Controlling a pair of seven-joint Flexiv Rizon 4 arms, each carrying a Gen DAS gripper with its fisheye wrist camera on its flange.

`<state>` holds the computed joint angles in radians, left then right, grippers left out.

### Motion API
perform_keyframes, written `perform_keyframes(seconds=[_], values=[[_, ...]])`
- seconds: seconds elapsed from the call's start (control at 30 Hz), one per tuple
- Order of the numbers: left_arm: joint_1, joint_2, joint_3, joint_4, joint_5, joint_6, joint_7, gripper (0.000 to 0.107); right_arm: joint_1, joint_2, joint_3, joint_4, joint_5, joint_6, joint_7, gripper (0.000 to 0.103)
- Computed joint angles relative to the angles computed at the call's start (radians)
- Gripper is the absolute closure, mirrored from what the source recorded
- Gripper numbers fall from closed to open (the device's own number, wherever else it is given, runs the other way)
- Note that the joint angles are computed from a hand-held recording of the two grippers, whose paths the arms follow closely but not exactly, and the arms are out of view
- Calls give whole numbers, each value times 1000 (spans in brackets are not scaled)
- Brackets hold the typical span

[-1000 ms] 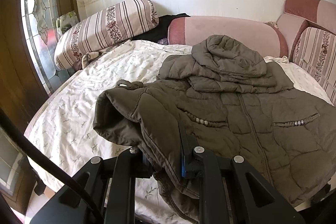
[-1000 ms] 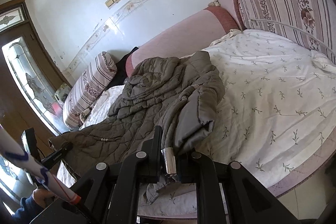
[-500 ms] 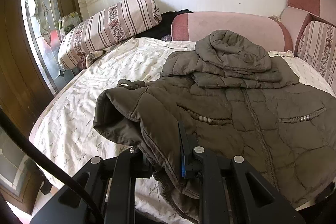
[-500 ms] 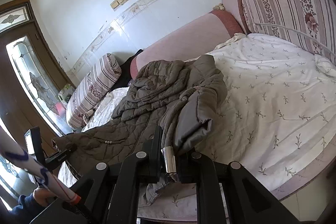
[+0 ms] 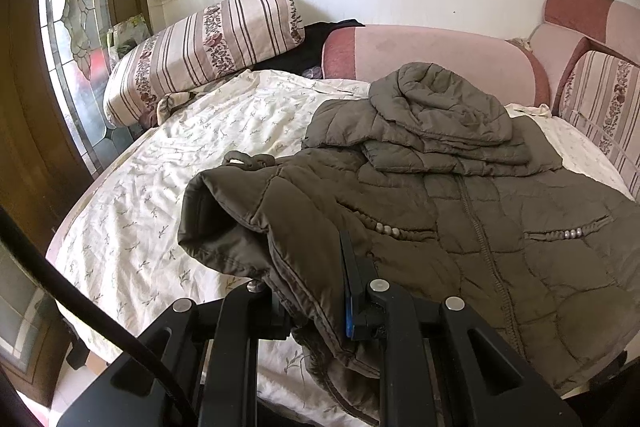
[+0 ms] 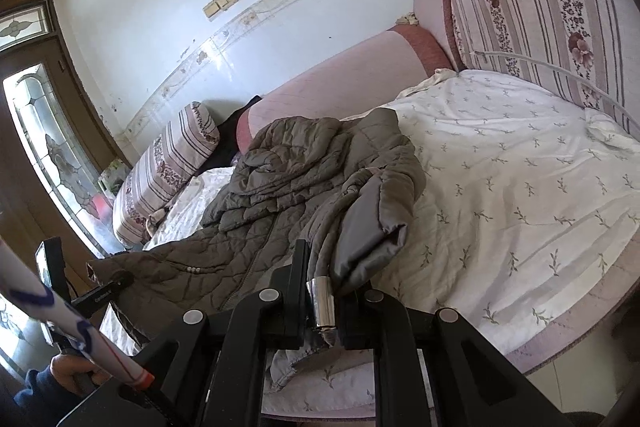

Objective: Fold large clothes

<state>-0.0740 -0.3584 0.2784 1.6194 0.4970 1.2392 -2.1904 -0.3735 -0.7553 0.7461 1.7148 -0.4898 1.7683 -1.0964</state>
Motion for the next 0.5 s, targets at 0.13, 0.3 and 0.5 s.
perform_keyframes(seconds=[0.13, 0.3, 0.5], values=[[16, 6, -7, 19, -15, 41, 14, 90, 3, 16, -11, 13, 5, 8, 8, 91], [36, 6, -18, 31, -62, 63, 64, 90, 13, 30, -26, 11, 9, 5, 24, 91], [31, 1, -10, 30, -93, 89, 95, 90, 21, 42, -31, -3, 22, -18, 22, 91]])
